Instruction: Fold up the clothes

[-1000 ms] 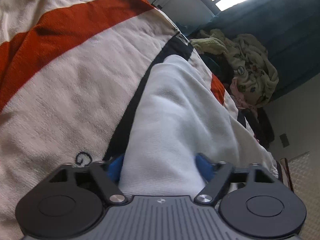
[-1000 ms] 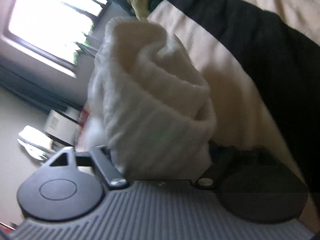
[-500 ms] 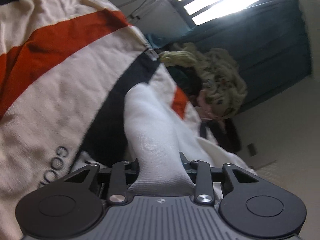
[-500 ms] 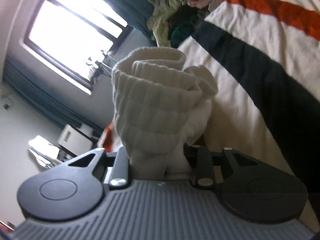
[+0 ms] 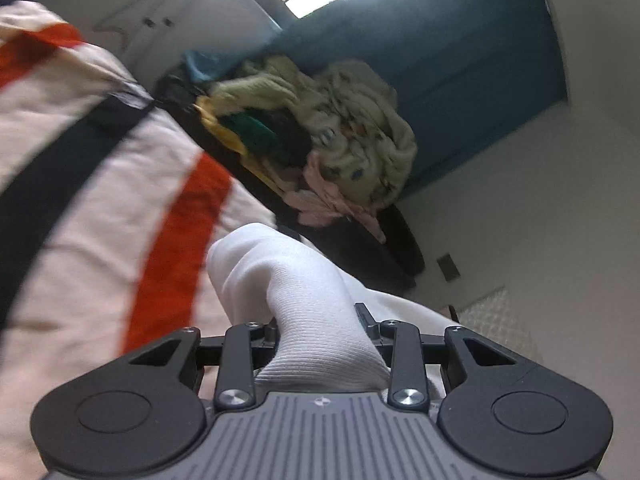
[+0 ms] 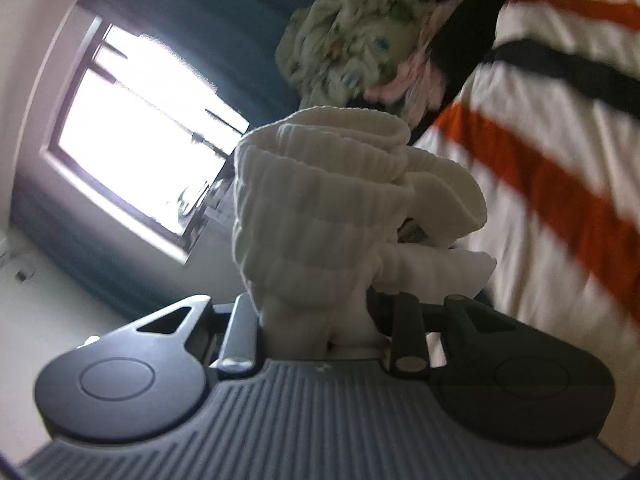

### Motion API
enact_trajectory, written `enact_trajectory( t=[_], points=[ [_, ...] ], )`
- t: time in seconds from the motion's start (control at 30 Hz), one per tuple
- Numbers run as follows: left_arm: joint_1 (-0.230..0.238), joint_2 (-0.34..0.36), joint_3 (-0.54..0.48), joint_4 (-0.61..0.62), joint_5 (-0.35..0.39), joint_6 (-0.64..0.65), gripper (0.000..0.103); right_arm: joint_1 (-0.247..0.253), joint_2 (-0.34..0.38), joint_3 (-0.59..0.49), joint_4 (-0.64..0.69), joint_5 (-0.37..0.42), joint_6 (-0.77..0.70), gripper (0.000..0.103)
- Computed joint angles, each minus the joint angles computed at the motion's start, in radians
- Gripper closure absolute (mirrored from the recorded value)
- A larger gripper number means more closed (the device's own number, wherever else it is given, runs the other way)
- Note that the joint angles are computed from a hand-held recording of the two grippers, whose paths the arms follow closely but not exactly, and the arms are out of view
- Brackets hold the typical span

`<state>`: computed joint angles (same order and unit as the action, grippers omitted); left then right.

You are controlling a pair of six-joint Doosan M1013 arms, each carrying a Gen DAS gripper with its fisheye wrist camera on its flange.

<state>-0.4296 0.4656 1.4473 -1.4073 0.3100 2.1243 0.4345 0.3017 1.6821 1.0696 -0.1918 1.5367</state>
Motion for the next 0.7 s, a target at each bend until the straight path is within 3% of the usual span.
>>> enact_trajectory(
  t=[0.1,0.17,0.33,0.53,0.6,0.7],
  points=[
    [-0.03,0.108,-0.159,0.13,0.028,-0.125,0.069,-0.059,0.014,-0.024,0.102,-0.002,-0.137,0.072],
    [-0.042,0.182,-0.256,0.179,0.052,-0.166,0.069,-0.091,0.032,-0.035,0.105,-0.007,-0.148,0.071],
    [-0.053,0.34,-0.409,0.168,0.089,-0.124,0.069,-0.138,0.105,-0.026,-0.137,-0.081,0.063,0.071],
    [-0.037,0.414,-0.404,0.015,0.122,0.173,0.068,-0.104,0.186,0.08,-0.35,-0.277,0.383,0.071],
    [-0.031,0.416,-0.389,0.032,0.148,0.209,0.067,-0.085,0.195,0.118,-0.374,-0.335,0.477,0.07],
    [-0.024,0.424,-0.385,0.109,0.172,0.162,0.063,-0.065,0.2,0.135,-0.305,-0.332,0.463,0.066]
  ],
)
